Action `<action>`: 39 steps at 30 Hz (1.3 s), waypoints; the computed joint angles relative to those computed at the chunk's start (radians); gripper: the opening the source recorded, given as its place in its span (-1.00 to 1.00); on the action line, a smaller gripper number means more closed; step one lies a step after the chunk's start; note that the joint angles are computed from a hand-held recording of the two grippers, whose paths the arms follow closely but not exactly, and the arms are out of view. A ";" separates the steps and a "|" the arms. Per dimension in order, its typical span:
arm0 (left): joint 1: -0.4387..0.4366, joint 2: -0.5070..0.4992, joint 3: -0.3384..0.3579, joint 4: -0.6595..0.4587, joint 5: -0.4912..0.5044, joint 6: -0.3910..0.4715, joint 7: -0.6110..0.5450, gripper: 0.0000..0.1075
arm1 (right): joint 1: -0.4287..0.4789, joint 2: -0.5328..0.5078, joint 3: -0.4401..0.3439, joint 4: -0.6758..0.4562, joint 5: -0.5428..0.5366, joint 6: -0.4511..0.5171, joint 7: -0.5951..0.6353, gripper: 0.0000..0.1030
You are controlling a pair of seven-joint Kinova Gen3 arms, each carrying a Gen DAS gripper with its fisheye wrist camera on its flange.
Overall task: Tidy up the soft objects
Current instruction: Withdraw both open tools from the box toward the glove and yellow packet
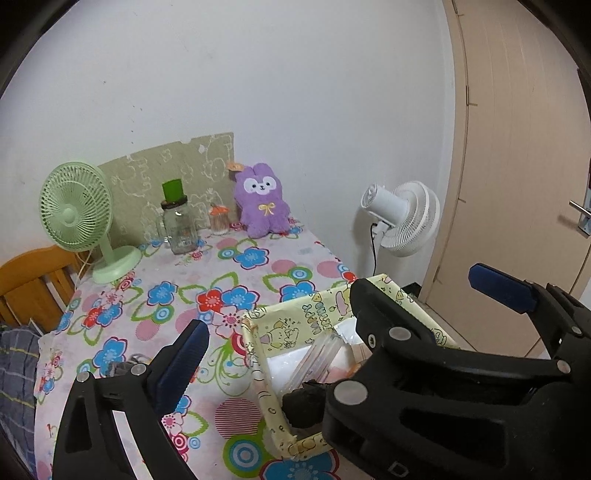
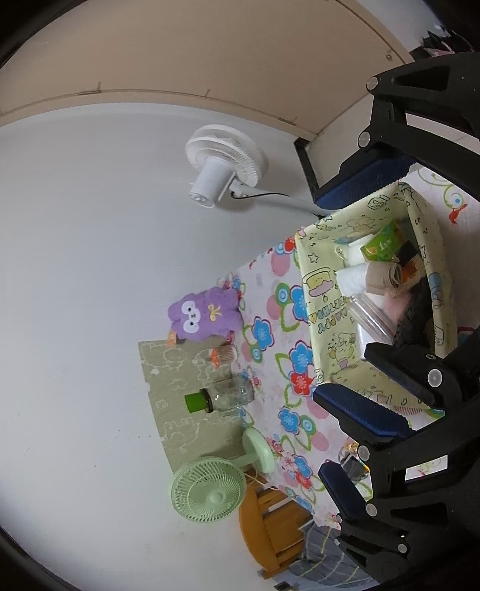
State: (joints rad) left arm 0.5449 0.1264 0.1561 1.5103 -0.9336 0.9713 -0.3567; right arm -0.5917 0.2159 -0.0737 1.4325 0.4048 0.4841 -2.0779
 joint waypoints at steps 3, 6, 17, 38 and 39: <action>0.002 -0.018 0.002 0.014 -0.015 0.006 0.019 0.86 | -0.027 -0.012 0.009 0.006 0.044 0.001 -0.028 0.91; -0.003 -0.036 0.012 0.027 -0.029 0.017 0.033 0.87 | -0.055 -0.018 0.015 0.004 0.097 0.010 -0.074 0.97; -0.055 -0.095 0.050 0.078 -0.061 0.036 0.071 0.90 | -0.109 -0.017 -0.011 -0.020 0.211 0.041 -0.162 1.00; -0.189 -0.179 0.086 0.196 -0.048 0.012 0.096 0.91 | -0.193 0.055 -0.013 -0.086 0.201 0.056 -0.162 1.00; -0.196 -0.183 0.085 0.203 -0.045 0.008 0.096 0.91 | -0.199 0.061 -0.012 -0.091 0.199 0.058 -0.159 1.00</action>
State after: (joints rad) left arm 0.3491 -0.0570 0.2411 1.7135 -0.9783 0.9795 -0.2603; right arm -0.7911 0.2769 -0.0854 1.3415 0.6037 0.5423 -2.2369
